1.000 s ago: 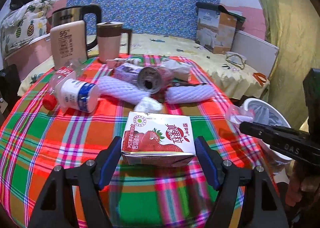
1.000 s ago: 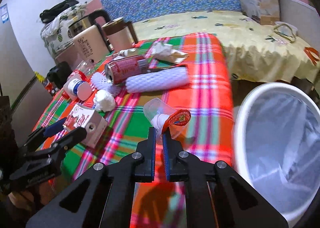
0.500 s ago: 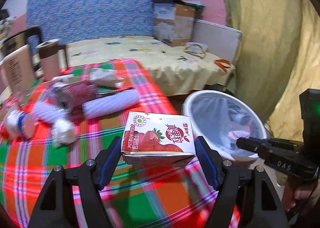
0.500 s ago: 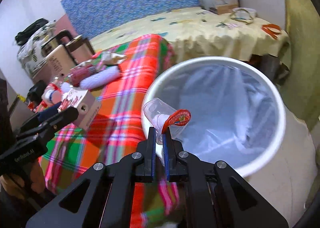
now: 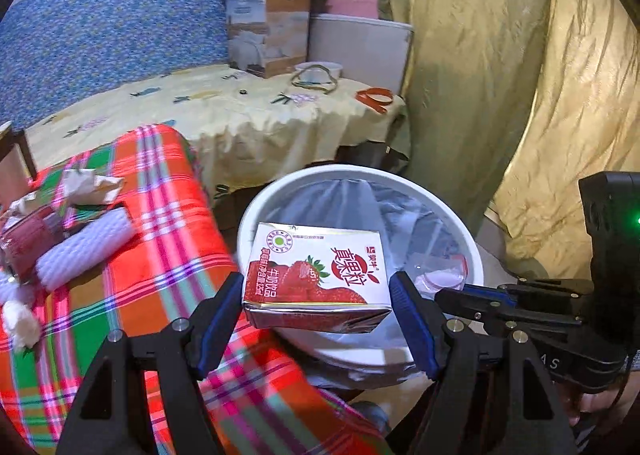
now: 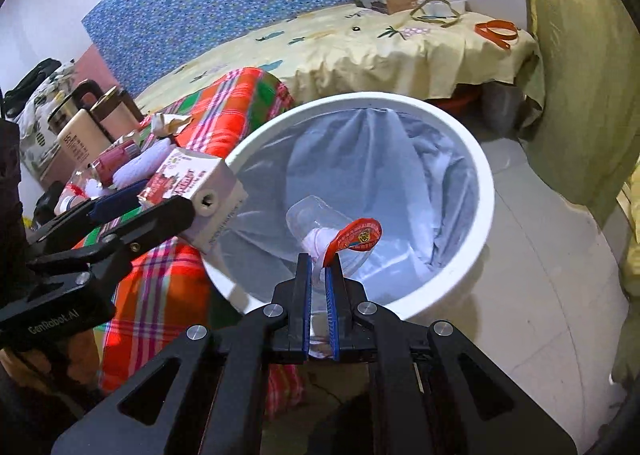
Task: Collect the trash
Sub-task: 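Carry both items over the white bin and open both tools to drop them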
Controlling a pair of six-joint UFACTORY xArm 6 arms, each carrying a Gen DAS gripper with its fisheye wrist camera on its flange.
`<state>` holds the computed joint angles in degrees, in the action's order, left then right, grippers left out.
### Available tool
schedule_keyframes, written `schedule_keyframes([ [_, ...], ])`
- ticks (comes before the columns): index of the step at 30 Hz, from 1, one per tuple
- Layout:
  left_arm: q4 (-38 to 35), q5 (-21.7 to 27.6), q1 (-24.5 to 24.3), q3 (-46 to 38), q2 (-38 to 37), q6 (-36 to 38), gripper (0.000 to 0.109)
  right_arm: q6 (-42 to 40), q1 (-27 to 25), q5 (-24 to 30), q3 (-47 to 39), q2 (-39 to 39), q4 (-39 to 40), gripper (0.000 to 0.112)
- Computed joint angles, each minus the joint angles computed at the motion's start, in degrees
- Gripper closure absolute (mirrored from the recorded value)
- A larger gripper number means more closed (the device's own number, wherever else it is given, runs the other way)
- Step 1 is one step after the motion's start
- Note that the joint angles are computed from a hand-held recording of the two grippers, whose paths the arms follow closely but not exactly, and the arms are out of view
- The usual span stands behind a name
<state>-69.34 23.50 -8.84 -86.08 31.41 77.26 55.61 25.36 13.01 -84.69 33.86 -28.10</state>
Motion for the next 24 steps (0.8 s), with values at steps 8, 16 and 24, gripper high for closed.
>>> schedule_keyframes([
  [8,2.8,0.3,-0.5,-0.5,0.7,-2.0,0.033,2.4,-0.9,-1.0,2.2,-1.3,-1.9,0.085],
  [16,-0.6,0.2,-0.5,-0.4,0.5,0.8,0.032,6.0,-1.5,-2.0,3.5,-2.5,-5.6,0.083],
  [24,-4.7,0.1,0.3,1.2,-1.2,4.0,0.031,8.5,-1.4,-2.4,4.8,-3.9,-9.0,0.081],
])
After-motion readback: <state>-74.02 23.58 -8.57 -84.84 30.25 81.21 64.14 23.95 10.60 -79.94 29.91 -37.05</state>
